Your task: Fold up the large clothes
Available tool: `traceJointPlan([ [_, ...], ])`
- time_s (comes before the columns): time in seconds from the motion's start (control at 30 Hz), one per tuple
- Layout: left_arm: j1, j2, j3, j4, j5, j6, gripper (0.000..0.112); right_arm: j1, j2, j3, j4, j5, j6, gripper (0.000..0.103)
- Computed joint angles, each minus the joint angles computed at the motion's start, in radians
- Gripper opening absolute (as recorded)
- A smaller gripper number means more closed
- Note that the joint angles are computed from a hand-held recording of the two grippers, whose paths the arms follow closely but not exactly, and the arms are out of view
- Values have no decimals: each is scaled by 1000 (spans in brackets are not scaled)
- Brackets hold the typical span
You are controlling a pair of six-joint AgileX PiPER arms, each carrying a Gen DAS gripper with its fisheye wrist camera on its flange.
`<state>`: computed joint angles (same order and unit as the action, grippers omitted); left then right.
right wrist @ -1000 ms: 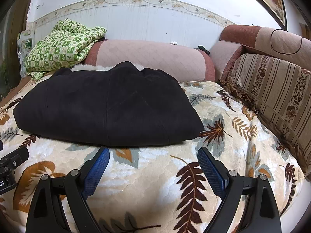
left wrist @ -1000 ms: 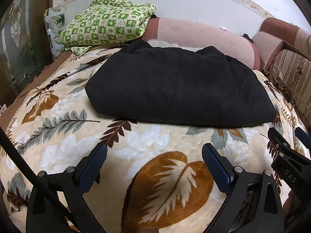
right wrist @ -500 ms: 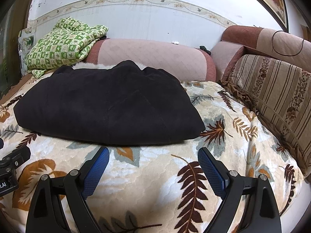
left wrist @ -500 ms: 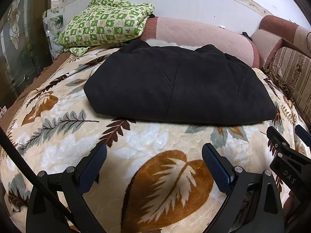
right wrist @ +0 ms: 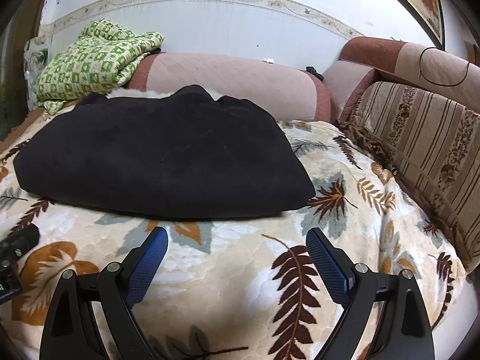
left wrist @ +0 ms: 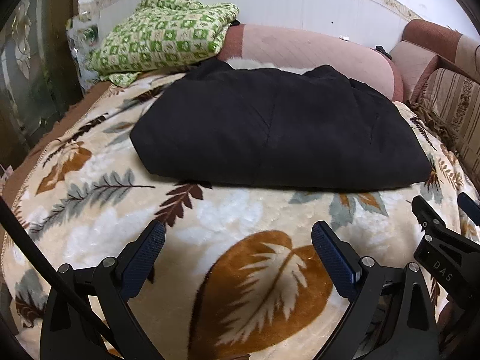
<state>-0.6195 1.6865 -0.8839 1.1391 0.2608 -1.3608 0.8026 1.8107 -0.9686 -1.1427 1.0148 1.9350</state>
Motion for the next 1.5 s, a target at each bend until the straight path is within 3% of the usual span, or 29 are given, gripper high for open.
traceJointPlan([
  [0.2, -43, -20, 26, 233, 64, -220, 98, 11, 8, -6, 7, 28, -12, 96],
  [1.5, -33, 13, 9, 149, 41, -129, 98, -23, 37, -45, 94, -6, -118, 96],
])
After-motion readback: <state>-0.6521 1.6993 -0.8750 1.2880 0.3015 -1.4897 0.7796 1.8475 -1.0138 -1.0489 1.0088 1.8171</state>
